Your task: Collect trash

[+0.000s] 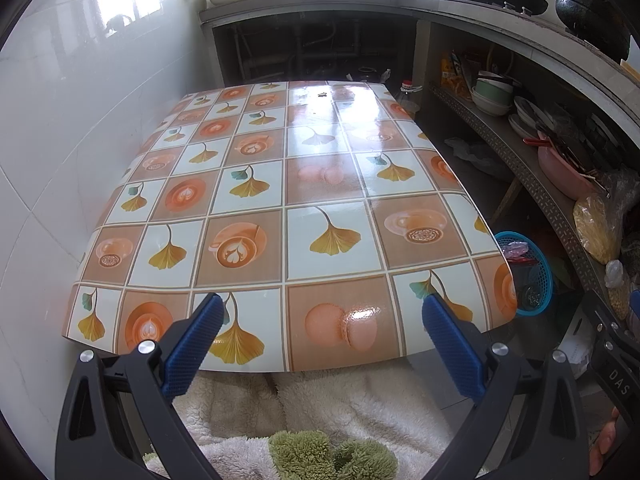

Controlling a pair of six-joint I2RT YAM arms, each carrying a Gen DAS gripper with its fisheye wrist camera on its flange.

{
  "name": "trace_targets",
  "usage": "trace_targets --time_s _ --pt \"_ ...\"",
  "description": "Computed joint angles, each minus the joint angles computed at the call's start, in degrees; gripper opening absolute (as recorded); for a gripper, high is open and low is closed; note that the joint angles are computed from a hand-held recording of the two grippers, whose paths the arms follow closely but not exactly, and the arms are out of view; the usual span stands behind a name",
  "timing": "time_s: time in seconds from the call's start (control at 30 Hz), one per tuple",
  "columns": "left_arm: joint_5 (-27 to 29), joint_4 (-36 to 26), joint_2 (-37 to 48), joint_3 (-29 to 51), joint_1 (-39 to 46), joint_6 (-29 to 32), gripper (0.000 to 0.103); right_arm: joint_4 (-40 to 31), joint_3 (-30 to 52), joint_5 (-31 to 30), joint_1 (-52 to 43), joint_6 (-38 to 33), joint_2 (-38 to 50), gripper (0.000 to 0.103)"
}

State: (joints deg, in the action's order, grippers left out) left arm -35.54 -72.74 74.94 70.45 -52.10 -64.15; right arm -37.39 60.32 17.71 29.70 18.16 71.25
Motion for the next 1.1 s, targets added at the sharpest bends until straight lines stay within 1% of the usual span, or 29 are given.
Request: trace_targets --time_s 0.1,1.1 --pt "0.0 0.0 0.1 0.1 0.0 0.0 0.097 -0.4 0.9 -0.3 -0.2 -0.1 0.5 0.095" --pt "0.0 0.0 -0.4 -0.4 0.0 -0.1 0.097 -0.2 0.7 0.2 0.3 0.2 0.5 0.095"
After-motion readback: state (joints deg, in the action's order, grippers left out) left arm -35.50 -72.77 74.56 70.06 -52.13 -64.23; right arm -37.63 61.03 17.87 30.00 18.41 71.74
